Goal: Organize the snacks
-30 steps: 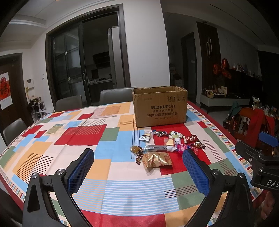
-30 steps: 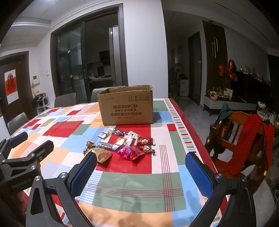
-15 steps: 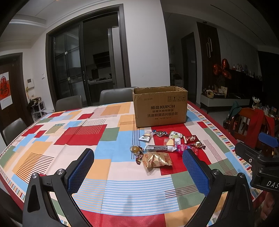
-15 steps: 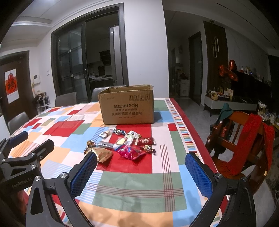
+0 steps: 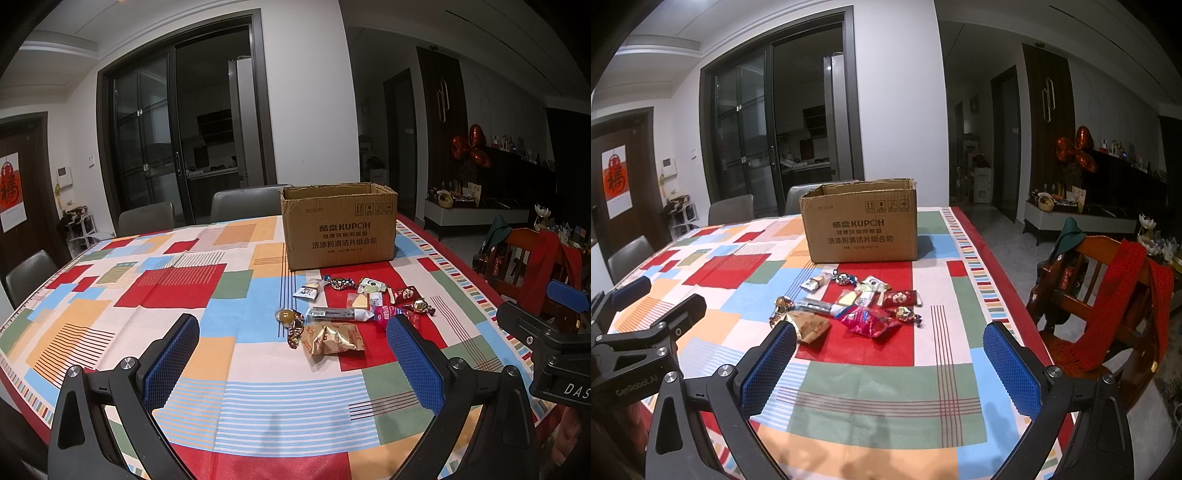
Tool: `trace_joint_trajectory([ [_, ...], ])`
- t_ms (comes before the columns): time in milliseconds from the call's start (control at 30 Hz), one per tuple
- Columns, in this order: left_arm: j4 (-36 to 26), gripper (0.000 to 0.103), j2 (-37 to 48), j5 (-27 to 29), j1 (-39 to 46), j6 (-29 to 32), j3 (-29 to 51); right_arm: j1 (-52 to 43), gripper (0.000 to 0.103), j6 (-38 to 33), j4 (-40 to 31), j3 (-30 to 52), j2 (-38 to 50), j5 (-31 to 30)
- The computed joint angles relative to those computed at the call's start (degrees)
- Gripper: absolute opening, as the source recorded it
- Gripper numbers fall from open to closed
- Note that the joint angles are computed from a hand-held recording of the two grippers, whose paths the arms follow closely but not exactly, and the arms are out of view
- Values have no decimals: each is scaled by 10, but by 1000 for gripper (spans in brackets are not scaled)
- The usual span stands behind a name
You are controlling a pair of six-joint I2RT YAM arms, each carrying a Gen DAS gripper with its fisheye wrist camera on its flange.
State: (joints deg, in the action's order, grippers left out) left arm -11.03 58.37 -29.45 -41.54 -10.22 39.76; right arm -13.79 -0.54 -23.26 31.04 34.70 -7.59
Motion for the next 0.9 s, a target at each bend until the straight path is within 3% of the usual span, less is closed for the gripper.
trace_joint_trajectory([
  [167,1,103,0,0,0,0,-1,-2,102,-1,0,0,0,-3],
  [267,1,103,1,0,0,0,-1,32,102,15,0,7,6,28],
  [633,0,103,0,0,-1,-1,0,6,102,3,2,3,6,5],
  [900,0,103,0,1,-1,0,-1,30,102,14,-3,3,2,25],
])
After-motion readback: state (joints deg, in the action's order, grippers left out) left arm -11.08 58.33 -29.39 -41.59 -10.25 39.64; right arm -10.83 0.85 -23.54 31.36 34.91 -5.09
